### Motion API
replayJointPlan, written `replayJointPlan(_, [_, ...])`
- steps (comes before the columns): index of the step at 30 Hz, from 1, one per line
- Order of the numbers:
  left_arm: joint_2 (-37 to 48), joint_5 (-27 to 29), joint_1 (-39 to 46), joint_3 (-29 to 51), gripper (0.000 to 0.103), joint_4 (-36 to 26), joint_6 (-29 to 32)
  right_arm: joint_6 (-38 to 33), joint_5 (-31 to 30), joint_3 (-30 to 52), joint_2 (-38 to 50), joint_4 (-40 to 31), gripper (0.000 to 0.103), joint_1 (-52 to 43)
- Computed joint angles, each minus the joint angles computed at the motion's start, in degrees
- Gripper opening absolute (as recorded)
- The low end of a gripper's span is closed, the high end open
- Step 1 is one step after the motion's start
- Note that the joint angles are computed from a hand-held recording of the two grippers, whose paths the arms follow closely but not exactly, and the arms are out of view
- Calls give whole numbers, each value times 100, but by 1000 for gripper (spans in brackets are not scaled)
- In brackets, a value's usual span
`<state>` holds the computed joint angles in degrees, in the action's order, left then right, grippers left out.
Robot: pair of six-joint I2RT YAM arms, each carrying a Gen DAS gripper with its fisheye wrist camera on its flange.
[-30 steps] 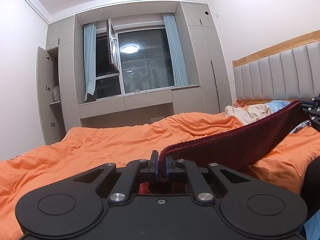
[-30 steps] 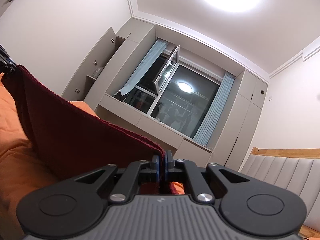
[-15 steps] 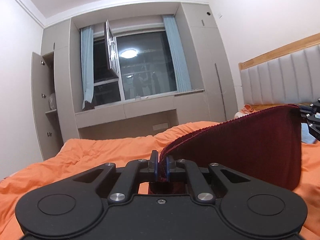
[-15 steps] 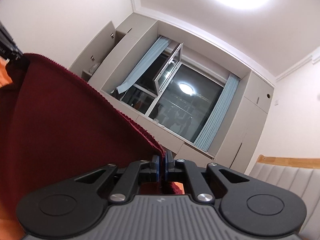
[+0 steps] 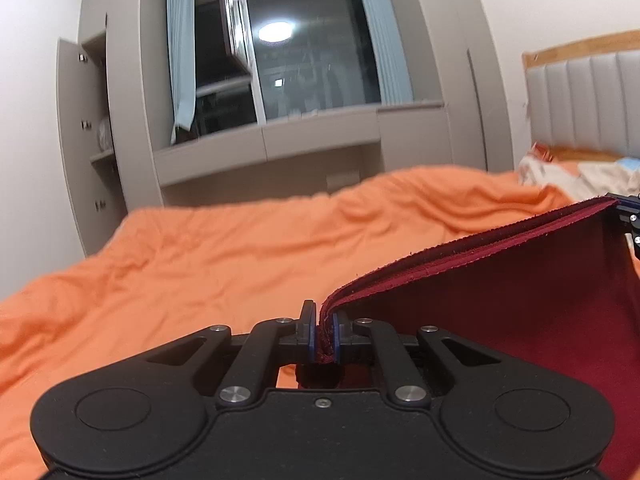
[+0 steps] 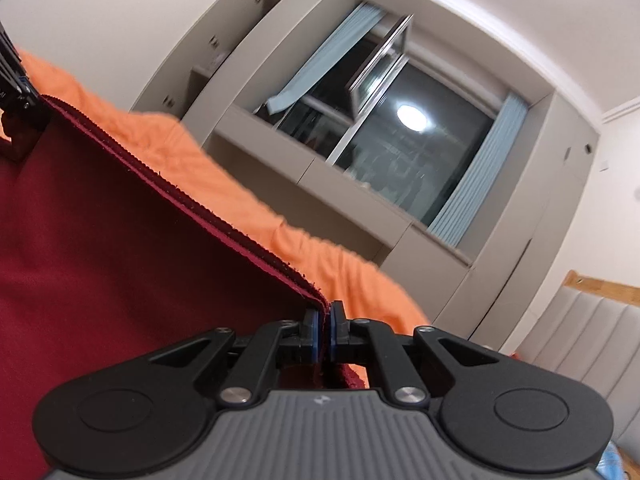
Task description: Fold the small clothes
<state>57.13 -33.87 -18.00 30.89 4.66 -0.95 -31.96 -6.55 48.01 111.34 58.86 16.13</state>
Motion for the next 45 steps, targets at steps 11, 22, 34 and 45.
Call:
replayJointPlan(11, [2265, 1083, 1188, 520, 8, 428, 29, -175, 213, 1315, 1183, -1769, 6, 174])
replayJointPlan(22, [2887, 1468, 1513, 856, 24, 37, -275, -15, 146, 1625, 964, -2576, 48, 110])
replayJointPlan(34, [2457, 1572, 1693, 976, 93, -770, -573, 177, 377, 1579, 888, -2454, 101, -98])
replayJointPlan(45, [2979, 1704, 2394, 1168, 93, -1228, -1276, 1310, 239, 2598, 1309, -3800, 103, -616])
